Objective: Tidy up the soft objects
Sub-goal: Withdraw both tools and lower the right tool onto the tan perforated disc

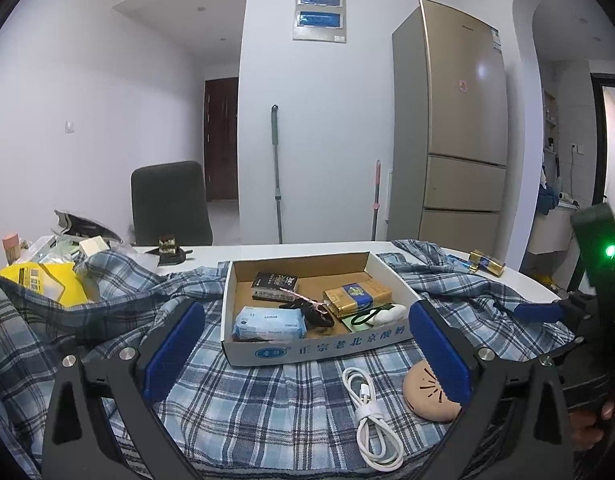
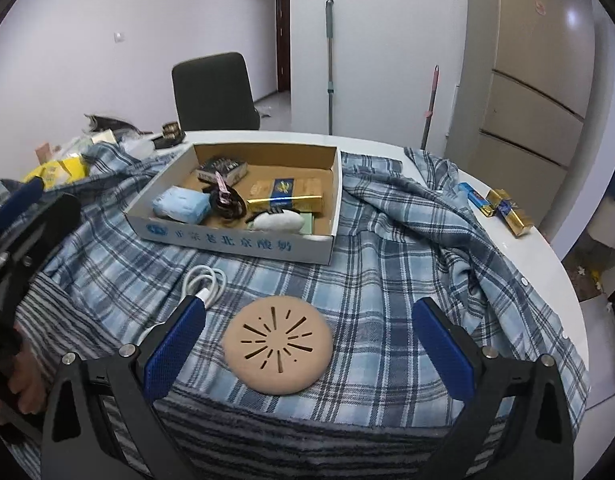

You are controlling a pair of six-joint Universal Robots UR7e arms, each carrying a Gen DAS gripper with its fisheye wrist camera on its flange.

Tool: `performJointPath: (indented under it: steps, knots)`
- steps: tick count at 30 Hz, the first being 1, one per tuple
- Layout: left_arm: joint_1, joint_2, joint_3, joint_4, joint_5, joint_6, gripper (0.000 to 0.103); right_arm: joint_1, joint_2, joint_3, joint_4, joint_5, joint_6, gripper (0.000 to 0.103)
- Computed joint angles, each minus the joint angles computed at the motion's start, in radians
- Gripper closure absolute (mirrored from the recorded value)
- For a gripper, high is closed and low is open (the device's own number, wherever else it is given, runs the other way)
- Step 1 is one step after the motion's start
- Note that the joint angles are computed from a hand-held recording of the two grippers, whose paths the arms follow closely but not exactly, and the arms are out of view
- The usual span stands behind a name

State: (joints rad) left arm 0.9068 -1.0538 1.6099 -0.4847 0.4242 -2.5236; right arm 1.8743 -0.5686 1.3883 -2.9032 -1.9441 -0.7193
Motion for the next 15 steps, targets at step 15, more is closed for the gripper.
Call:
performJointPath:
  steps: [15]
  knots:
    - [0.023, 0.027, -0.073, 0.203, 0.009, -0.204, 0.0, -0.008, 0.081, -0.096, 0.188, -0.08, 0.066, 0.003]
